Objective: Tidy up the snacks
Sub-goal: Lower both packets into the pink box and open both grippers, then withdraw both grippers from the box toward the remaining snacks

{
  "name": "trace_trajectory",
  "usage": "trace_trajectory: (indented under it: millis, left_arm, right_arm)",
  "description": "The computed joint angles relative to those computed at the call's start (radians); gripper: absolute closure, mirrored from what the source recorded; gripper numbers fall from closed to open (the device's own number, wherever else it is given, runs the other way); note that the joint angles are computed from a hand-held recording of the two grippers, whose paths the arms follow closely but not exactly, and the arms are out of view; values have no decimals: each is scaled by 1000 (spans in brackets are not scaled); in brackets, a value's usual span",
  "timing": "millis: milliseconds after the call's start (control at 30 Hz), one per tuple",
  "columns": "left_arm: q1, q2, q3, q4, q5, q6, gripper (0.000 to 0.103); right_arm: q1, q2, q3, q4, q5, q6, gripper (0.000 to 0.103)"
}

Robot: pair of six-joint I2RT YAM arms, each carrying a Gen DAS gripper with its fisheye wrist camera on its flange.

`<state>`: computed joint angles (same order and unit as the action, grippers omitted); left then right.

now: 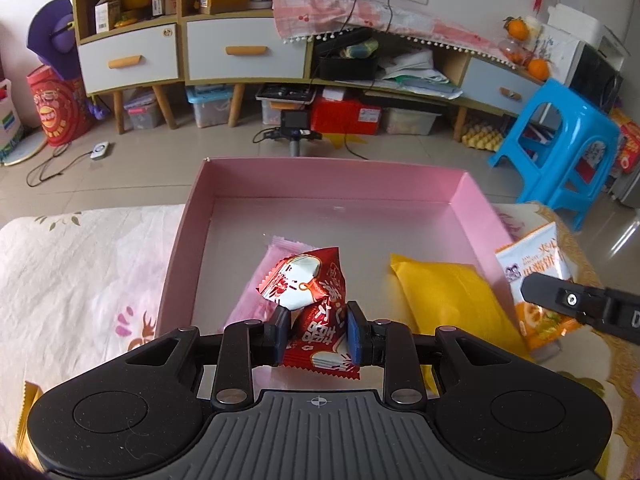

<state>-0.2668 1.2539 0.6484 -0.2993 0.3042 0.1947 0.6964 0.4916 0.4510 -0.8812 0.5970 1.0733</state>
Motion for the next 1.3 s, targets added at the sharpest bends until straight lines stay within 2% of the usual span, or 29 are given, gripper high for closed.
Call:
trace_trajectory:
  millis: [167, 267, 333, 367, 400, 433, 500, 533, 600, 667, 767, 833, 1000, 1200, 1300]
  left_arm:
    - [-19, 11, -24, 76, -16, -10, 76]
    - [-34, 4, -41, 107, -37, -16, 73]
    - [-32, 1, -41, 103, -27, -15, 64]
    - [-30, -1, -42, 101, -21, -16, 60]
    - [-27, -5, -44, 101, -19, -17, 49]
    - [-24, -13, -50, 103, -18, -18, 42]
    - [-18, -24, -59, 105, -15, -19, 33]
    - [-14, -31, -63, 101, -13, -19, 30]
    - [-2, -45, -65, 86, -2, -19, 27]
    - [14, -59, -64, 66, 15, -13, 24]
    - [52, -90, -60, 25, 53, -3, 20]
    - [89, -114, -57, -12, 95, 13, 17]
    - [183, -175, -50, -110, 157, 77, 15]
    - [336, -214, -5, -269, 231, 214, 12]
    - [415, -234, 15, -344, 259, 299, 10]
  right_arm:
    - [-24, 30, -12, 29, -7, -24, 98]
    - [-44, 29, -22, 49, -23, -29, 93]
    - [-39, 48, -14, 41, -11, -24, 88]
    - [-29, 51, -10, 31, 3, -16, 77]
    - [-22, 49, -6, 22, 12, -9, 72]
    - [-16, 39, -5, 19, 16, -8, 70]
    - [-6, 37, 8, 3, 27, 2, 63]
    - [0, 38, 14, -5, 34, 8, 60]
    - [22, 38, 26, -25, 57, 30, 45]
    - [50, 37, 40, -51, 84, 58, 37]
    - [98, 54, 70, -111, 123, 114, 30]
    - [145, 72, 92, -161, 157, 172, 28]
    - [289, 148, 148, -304, 225, 366, 23]
    - [542, 294, 238, -542, 292, 782, 19]
    - [636, 371, 294, -627, 293, 912, 16]
